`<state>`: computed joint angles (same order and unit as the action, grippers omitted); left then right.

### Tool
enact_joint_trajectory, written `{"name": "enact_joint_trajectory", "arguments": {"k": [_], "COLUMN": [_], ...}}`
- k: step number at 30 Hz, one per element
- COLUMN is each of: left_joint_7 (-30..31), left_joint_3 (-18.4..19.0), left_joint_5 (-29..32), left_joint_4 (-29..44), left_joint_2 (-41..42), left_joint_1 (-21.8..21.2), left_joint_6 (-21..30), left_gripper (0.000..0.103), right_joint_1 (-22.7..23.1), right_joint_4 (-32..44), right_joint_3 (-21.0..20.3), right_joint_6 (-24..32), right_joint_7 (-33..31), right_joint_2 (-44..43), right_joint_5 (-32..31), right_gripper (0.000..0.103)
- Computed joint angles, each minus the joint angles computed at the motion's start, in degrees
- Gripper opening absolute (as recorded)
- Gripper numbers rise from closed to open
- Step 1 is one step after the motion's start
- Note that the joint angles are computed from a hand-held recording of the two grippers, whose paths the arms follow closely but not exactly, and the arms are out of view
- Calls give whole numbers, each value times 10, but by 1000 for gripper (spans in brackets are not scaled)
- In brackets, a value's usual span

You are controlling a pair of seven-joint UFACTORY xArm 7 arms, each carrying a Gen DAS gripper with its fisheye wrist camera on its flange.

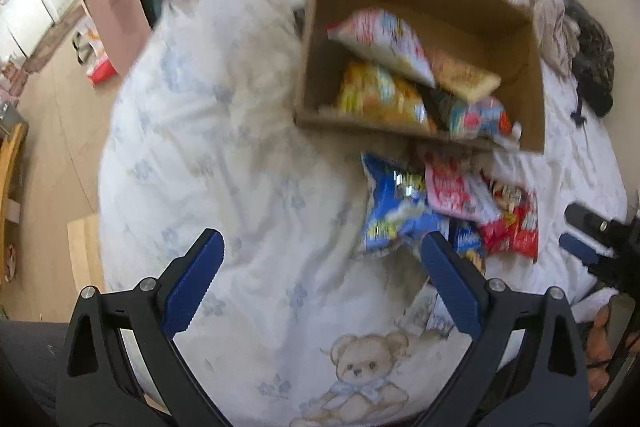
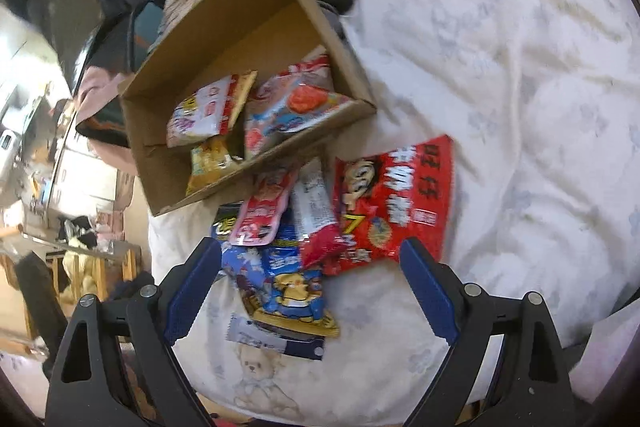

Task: Organize snacks
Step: 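Withdraw both tools from the box back toward the snack pile, then grasp a blue snack packet with left tool while right tool grasps a blue-yellow packet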

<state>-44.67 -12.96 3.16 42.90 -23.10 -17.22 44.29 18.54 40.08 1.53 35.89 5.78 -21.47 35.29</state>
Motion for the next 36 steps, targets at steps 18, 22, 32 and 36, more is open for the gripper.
{"name": "enact_joint_trajectory", "arguments": {"k": [18, 22, 32, 36], "left_joint_7": [219, 246, 184, 153], "left_joint_3": [11, 20, 11, 14], "left_joint_5": [-200, -237, -137, -125], "left_joint_4": [30, 25, 17, 10], "left_joint_2": [103, 68, -20, -15], "left_joint_1": [-108, -113, -50, -38], "left_joint_6": [-59, -50, -53, -55], "left_gripper": [9, 4, 4, 4], "right_joint_1": [-10, -11, 3, -3], "right_joint_4": [0, 0, 21, 45], "right_joint_3": [-3, -4, -13, 11], "right_joint_6": [18, 18, 84, 110], "right_joint_7": [12, 11, -16, -18], "right_joint_2": [3, 1, 40, 84], "right_joint_5": [-2, 1, 45, 45], "right_gripper": [93, 93, 93, 90]}}
